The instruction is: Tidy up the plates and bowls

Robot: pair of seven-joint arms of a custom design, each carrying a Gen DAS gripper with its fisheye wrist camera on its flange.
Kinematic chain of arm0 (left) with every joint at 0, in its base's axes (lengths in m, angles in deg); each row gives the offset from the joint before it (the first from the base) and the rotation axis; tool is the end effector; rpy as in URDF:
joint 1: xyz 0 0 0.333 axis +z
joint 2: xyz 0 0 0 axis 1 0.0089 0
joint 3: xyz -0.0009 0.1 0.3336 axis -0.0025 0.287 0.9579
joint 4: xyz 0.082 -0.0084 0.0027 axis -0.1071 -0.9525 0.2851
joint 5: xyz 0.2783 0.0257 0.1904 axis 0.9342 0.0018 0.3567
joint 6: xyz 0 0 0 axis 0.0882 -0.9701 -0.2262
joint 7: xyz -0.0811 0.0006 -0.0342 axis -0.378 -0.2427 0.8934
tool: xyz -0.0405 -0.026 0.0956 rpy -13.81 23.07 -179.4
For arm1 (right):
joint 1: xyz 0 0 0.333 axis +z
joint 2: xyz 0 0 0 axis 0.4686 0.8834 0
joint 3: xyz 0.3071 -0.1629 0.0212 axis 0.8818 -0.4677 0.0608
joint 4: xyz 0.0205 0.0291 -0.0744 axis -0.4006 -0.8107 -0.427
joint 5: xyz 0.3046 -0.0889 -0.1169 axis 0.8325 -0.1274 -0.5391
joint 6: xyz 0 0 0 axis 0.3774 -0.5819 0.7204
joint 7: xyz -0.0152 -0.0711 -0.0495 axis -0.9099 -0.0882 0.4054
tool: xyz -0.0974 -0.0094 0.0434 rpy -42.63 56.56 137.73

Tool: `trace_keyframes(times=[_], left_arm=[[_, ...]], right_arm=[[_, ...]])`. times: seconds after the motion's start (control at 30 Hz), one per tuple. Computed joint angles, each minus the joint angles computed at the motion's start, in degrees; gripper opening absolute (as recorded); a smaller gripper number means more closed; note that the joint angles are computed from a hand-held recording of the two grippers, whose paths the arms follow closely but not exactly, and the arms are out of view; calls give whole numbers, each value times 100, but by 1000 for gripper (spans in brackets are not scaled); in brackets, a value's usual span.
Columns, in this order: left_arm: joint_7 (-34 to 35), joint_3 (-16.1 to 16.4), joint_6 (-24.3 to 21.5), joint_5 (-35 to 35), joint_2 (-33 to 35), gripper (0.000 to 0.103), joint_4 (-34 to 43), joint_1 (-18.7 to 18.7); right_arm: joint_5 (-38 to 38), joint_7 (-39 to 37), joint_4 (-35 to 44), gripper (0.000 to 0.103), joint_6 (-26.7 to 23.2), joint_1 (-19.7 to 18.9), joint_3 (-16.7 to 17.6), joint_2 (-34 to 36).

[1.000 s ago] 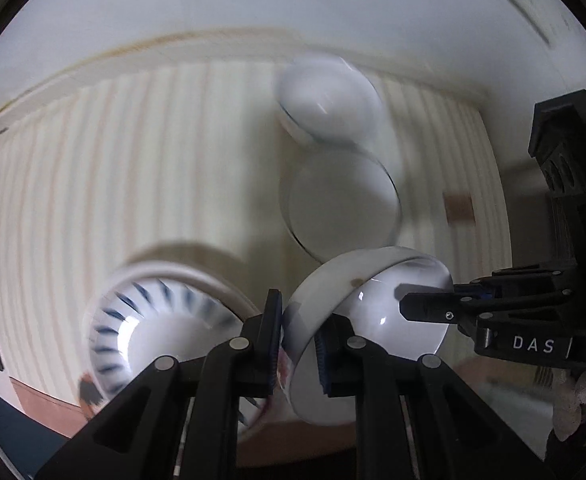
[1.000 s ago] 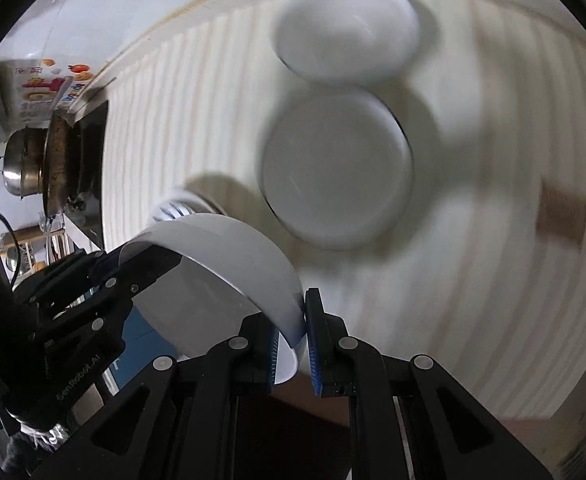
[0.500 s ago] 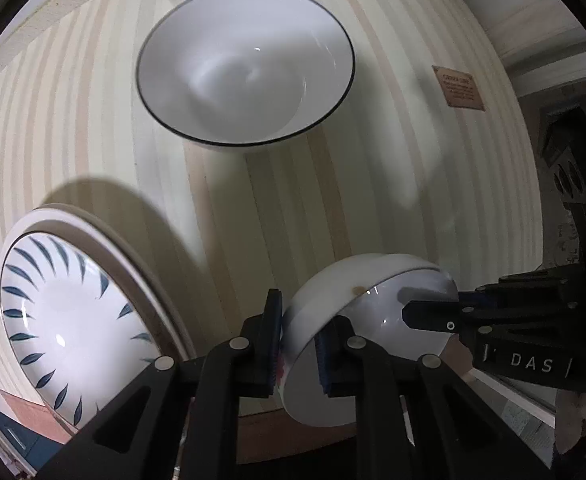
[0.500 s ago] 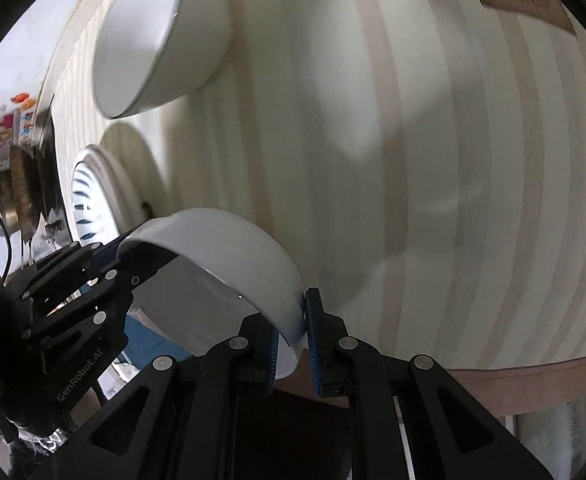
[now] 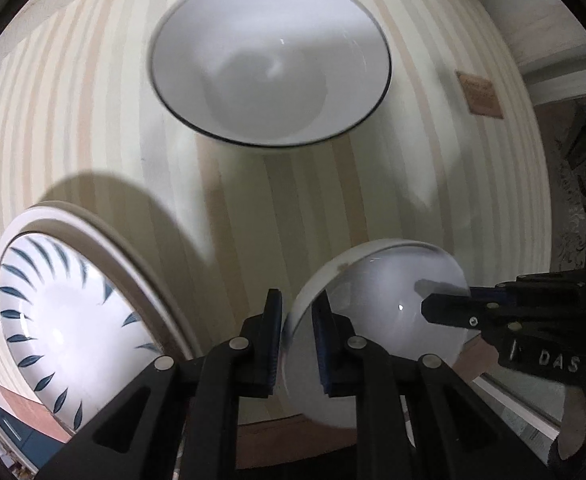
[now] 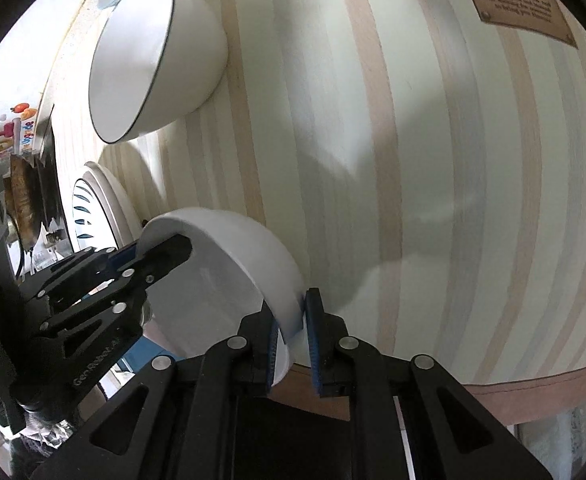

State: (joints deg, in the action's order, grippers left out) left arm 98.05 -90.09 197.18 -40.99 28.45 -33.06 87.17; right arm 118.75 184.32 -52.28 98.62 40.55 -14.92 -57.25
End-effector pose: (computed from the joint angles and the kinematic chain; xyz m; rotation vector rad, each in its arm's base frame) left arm 0.5528 -0.0948 0.4801 1.8042 -2.3310 0.0765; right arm 0.5849 0.2608 0.3881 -1.8754 2.2474 0.8297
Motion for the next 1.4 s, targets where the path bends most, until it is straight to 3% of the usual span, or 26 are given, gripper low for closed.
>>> trace_keyframes(times=[0.1,0.17,0.3,0.47,0.57,0.67,0.7,0.73,0.77,0.8,1.1,1.4], left_arm=[[5,20,-44,-132,-140,14,81,59],[28,66,168,-106,-384,15,52,119],[-124,161,614,-123,-405,33,212,264],[-638,198,219,-292,662,34,1411,411],[-728,159,65,-292,1116,34,1890,410],[-744,116,-26,-188,1402,33,2093,325],[-737,103,-4,-179,1446,32,2081,306],[-702,85,-17,-217,1510,23,2121,320],[-661,64,-44,-240,1562,17,2140,322],[-620,49,-26,-256,1573,17,2097,315],[-542,26,345,-205,1364,16,1720,159],[-154,0,704,-358,500,16,1000,224]], right_arm=[[-189,69,55,16,16,56,-57,-155],[-322,163,61,17,128,96,-116,-331],[-886,349,134,47,895,294,-268,-615],[-937,626,725,49,1531,284,-190,-67],[-1133,824,1271,49,1492,309,-179,417],[-1198,955,1694,42,1323,290,-108,809],[-1195,971,1832,30,1265,281,-72,942],[-1163,970,1880,20,1271,268,-29,1024],[-1187,1048,1962,18,1224,283,-42,1099],[-1227,1073,1953,15,1261,302,-55,1122],[-1432,1195,2016,14,1284,328,-72,1113],[-1541,1304,1456,14,1472,434,-86,413]])
